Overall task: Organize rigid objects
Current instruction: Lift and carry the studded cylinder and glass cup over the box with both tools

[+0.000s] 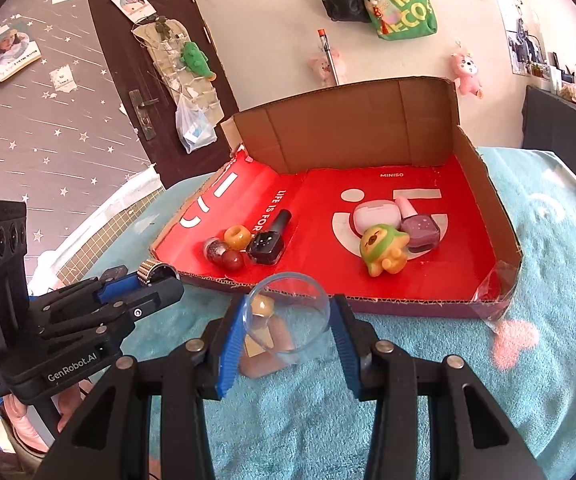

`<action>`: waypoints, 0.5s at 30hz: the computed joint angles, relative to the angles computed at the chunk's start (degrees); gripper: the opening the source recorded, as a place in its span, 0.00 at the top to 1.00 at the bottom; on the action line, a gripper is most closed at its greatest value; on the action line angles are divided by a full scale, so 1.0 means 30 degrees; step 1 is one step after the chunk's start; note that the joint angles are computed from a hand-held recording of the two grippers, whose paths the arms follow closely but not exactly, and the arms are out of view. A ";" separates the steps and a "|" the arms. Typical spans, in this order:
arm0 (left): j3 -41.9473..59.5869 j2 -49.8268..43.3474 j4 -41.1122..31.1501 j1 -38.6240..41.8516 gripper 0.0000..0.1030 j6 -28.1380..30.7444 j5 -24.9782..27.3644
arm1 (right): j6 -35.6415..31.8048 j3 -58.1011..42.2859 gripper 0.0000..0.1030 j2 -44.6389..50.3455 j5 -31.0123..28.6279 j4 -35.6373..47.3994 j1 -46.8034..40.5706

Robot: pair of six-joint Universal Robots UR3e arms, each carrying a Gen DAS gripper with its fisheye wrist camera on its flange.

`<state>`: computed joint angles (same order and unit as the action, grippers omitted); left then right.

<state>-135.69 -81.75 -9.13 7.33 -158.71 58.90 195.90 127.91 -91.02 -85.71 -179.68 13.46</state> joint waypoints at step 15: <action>0.1757 -0.1583 0.0402 -0.0605 0.72 -0.0218 0.0268 | -0.0914 -0.1513 0.57 0.0084 -0.0021 0.0987 -0.0240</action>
<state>-130.41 -86.50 -7.92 5.51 -159.36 59.71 193.16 123.37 -90.77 -85.77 -176.72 12.74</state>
